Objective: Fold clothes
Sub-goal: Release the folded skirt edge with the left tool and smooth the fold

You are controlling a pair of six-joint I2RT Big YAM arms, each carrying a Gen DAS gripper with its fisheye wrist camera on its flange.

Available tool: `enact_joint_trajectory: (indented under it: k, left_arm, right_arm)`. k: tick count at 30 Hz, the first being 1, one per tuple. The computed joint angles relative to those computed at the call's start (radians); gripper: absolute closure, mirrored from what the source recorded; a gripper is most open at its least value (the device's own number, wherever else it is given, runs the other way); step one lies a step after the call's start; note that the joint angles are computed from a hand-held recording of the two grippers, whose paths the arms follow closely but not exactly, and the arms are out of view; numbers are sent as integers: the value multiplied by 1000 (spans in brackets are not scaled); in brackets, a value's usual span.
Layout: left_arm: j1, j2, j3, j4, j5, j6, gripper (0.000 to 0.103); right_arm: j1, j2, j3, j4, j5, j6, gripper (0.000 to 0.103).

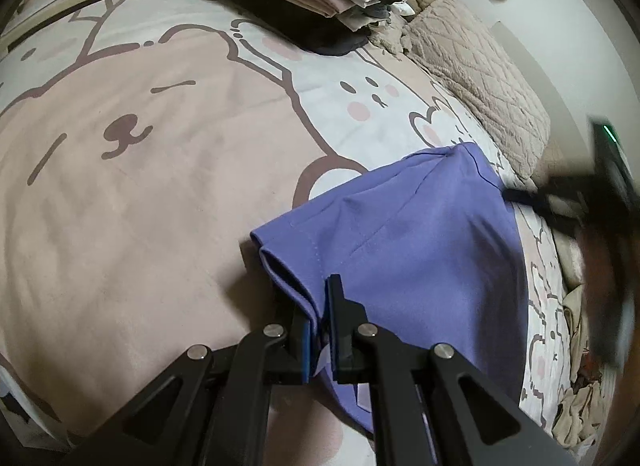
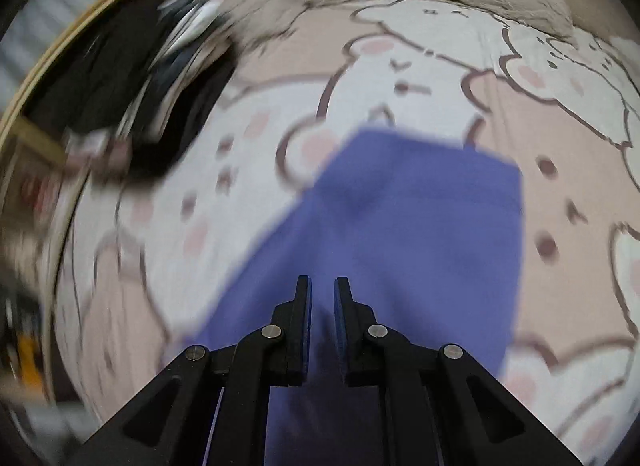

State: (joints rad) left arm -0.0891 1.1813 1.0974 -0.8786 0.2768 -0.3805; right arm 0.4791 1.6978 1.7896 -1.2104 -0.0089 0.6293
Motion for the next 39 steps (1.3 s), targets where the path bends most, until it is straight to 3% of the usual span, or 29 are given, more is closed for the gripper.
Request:
enact_joint_trajectory:
  k: [4,6,11,13,14,15,17,19,22,24,26,29,30,33,36,39]
  left_arm:
    - [-2,3,4,-6,-7,-6,95]
    - [-1,6,8,-12,-10,-10,93]
    - [-21,7,18,-23,-65,0,93]
    - [-26,3,19,-23,-75,-3,93]
    - [-27,1,21,-25,-82,-6,89]
    - [-28,-3,21,-25,-93,-10,88]
    - [-23,-24,15,-20,-116,-27,78]
    - [-14,-54,5,-7,-132,-46,71]
    - [-9,-111,-5,34,-155,-49,71]
    - [-31,-130,13,58,-168,5,71]
    - [-67,-122,46,72,-156,78,71]
    - [-127,-41,138,11,-87,195,71]
    - [-146,-1,174,-19,-58,229,70]
    - [-192,115,255,-90,-38,305,70]
    - [-221,234,316,-136,-84,368,70]
    - [-226,321,347,-131,-229,394,70]
  right_arm:
    - [91,-165,-262,5,6,56,91]
    - [121,-259,-419,64,9,116,92]
    - [148,-563,-721,347,2,353,92]
    - [154,-671,-817,451,19,451,75]
    - [159,-706,-860,484,17,496,35]
    - [163,-742,-903,515,16,541,19]
    - [165,-803,-985,589,-20,601,19]
    - [160,-838,-1049,655,-74,641,20]
    - [163,-832,-1058,664,-78,617,30]
    - [161,-801,-1049,693,-111,596,41]
    - [170,-771,-1029,690,-137,576,43]
    - [186,-702,-972,645,-120,487,51]
    - [190,-687,-959,636,-111,466,63]
    - [196,-691,-966,631,-92,468,81]
    - [189,-714,-991,656,-95,495,89]
    - [191,-720,-997,651,-82,520,91]
